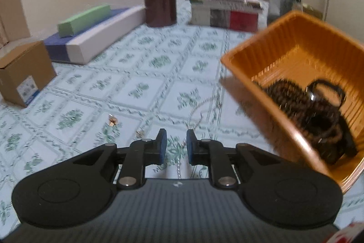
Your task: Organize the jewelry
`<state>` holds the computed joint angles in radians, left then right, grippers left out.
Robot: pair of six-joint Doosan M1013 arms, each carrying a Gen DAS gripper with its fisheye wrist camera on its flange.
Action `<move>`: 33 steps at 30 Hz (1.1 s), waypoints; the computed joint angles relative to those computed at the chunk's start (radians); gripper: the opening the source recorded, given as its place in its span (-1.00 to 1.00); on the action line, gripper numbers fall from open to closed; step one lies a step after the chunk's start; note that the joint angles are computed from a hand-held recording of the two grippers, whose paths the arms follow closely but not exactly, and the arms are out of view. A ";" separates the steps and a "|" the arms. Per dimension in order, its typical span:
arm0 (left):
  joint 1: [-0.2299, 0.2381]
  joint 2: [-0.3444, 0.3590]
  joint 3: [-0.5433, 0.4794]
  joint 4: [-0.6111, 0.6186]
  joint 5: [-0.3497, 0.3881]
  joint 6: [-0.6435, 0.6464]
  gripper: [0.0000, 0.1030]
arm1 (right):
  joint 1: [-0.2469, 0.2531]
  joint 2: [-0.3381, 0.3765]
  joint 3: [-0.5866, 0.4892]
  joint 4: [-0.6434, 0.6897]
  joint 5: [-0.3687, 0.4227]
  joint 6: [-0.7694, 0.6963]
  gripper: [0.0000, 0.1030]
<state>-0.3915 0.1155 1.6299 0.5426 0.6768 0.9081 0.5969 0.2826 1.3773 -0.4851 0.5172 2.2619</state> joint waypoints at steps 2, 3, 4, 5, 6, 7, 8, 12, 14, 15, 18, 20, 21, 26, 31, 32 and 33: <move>0.002 0.010 0.002 -0.005 -0.006 0.020 -0.70 | -0.001 0.000 0.001 0.002 0.000 -0.001 -0.84; 0.004 0.016 0.002 -0.010 -0.010 0.033 -0.70 | -0.002 0.001 0.000 0.004 0.003 -0.003 -0.84; 0.005 0.019 0.004 -0.012 -0.014 0.039 -0.70 | -0.003 0.001 0.002 0.004 0.003 -0.002 -0.84; 0.006 0.023 0.004 -0.017 -0.018 0.047 -0.70 | -0.003 0.001 0.003 0.002 0.005 -0.001 -0.84; 0.007 0.028 0.002 -0.019 -0.018 0.056 -0.70 | -0.003 0.002 0.004 0.000 0.006 0.000 -0.84; 0.007 0.030 0.003 -0.013 -0.024 0.058 -0.70 | -0.003 0.002 0.004 0.000 0.008 0.001 -0.84; 0.007 0.033 0.001 -0.009 -0.028 0.063 -0.70 | -0.004 0.003 0.004 0.000 0.010 0.001 -0.84; 0.006 0.049 -0.013 -0.007 -0.021 0.091 -0.72 | -0.003 0.005 0.003 -0.004 0.015 0.002 -0.84; 0.014 0.050 -0.019 -0.061 -0.025 0.132 -0.89 | -0.003 0.005 0.003 -0.004 0.015 0.002 -0.84; 0.015 0.052 -0.024 -0.075 -0.017 0.140 -0.95 | -0.003 0.005 0.004 -0.006 0.015 0.003 -0.84; 0.012 0.049 -0.034 -0.077 0.010 0.130 -0.97 | -0.004 0.005 0.004 -0.003 0.013 0.002 -0.85; 0.012 0.038 -0.032 -0.079 0.000 0.114 -0.97 | -0.004 0.005 0.003 -0.003 0.012 0.000 -0.85; 0.011 0.031 -0.032 -0.077 -0.006 0.104 -0.97 | -0.004 0.005 0.002 -0.003 0.011 0.000 -0.85; 0.001 -0.005 -0.044 -0.016 -0.037 0.041 -0.97 | -0.002 0.002 0.003 -0.011 0.003 0.005 -0.84; -0.009 -0.028 -0.085 0.017 -0.070 0.015 -0.97 | 0.000 -0.001 0.004 -0.012 -0.006 0.005 -0.84; -0.010 -0.031 -0.094 0.016 -0.075 0.016 -0.97 | 0.000 -0.002 0.005 -0.013 -0.008 0.006 -0.84; -0.013 -0.034 -0.103 0.021 -0.081 0.014 -0.97 | 0.001 -0.002 0.004 -0.014 -0.008 0.006 -0.84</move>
<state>-0.4046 0.0810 1.5271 0.5638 0.5963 0.9225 0.5984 0.2805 1.3815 -0.4987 0.5088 2.2679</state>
